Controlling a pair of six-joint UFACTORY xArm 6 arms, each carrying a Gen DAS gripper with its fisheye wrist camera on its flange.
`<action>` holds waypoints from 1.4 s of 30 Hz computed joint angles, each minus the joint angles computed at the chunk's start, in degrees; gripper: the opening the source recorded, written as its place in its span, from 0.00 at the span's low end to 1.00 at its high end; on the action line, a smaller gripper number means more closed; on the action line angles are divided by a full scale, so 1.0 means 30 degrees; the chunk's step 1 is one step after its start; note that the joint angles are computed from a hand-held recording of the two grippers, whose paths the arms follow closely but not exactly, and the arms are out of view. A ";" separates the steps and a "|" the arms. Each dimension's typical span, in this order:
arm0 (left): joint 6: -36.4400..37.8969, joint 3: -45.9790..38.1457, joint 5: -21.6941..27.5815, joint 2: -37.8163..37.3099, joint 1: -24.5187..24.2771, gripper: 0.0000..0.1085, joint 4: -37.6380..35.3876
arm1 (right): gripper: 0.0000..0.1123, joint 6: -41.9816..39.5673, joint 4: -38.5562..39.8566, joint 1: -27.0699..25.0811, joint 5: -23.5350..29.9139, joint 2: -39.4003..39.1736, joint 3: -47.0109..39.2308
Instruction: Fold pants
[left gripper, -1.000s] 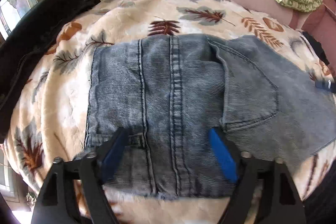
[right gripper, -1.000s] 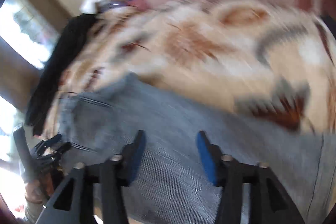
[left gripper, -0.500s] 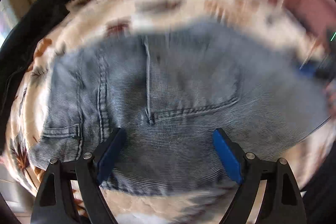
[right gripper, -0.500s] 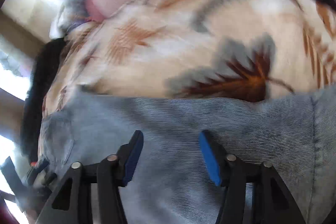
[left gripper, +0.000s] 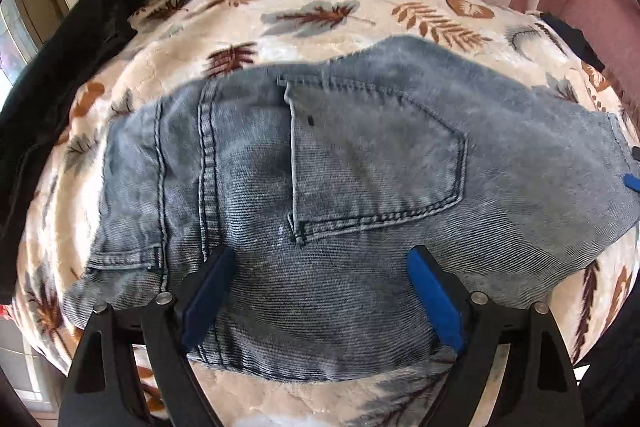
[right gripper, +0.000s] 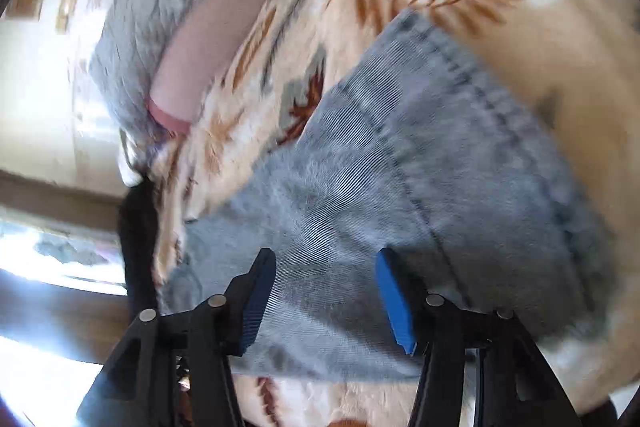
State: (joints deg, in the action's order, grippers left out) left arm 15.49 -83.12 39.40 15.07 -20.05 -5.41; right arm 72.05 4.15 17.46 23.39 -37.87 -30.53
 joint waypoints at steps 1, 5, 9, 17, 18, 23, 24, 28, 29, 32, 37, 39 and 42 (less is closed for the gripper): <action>0.0023 0.0067 -0.0226 -0.0095 -0.0018 0.82 -0.0113 | 0.51 0.0992 -0.1404 -0.0054 -0.0017 -0.0740 0.0144; 0.0304 -0.0298 -0.0020 0.0185 -0.0062 0.82 -0.0814 | 0.65 0.2951 -0.3247 -0.0622 0.1533 -0.2550 0.1337; -0.0723 -0.0285 -0.0013 0.0339 -0.0373 0.82 0.1003 | 0.55 0.2993 -0.2628 -0.1353 0.1772 -0.3870 0.1821; 0.0833 0.0403 -0.1062 -0.1468 -0.0901 0.82 -0.2943 | 0.64 0.4929 -0.3130 -0.0203 0.3506 -0.4245 0.1977; 0.0770 0.0261 -0.1002 -0.1379 -0.1127 0.82 -0.3162 | 0.64 0.5684 -0.2954 -0.0296 0.2653 -0.4608 0.2589; 0.0242 -0.0492 0.0346 -0.0842 -0.2209 0.82 -0.3033 | 0.64 0.8222 -0.6795 0.0524 0.4552 -0.5428 0.1109; 0.0270 -0.0535 0.0404 -0.0837 -0.2397 0.82 -0.3158 | 0.64 0.8905 -0.7462 0.0830 0.4767 -0.5743 0.1192; 0.0234 -0.1235 0.0581 -0.0500 -0.3290 0.82 -0.3869 | 0.64 1.3131 -0.9465 0.2348 0.6282 -0.8248 0.2370; 0.0191 -0.1464 0.0546 -0.0344 -0.3551 0.82 -0.4098 | 0.64 1.3667 -0.9554 0.2236 0.5788 -0.8286 0.2818; -0.0163 -0.2786 0.0845 0.0672 -0.4264 0.82 -0.4944 | 0.64 1.3837 -0.8479 0.1750 0.4171 -0.8515 0.4109; -0.1137 -0.4854 0.1629 0.2392 -0.5407 0.82 -0.5484 | 0.64 1.3642 -0.7337 0.0843 0.2570 -0.8534 0.5276; -0.1490 -0.5538 0.2185 0.2953 -0.5677 0.82 -0.5504 | 0.64 1.3355 -0.7087 0.0602 0.2792 -0.8666 0.5308; -0.1833 -0.6042 0.2397 0.3456 -0.6001 0.82 -0.5346 | 0.64 1.2773 -0.6451 0.0214 0.2725 -0.8171 0.5164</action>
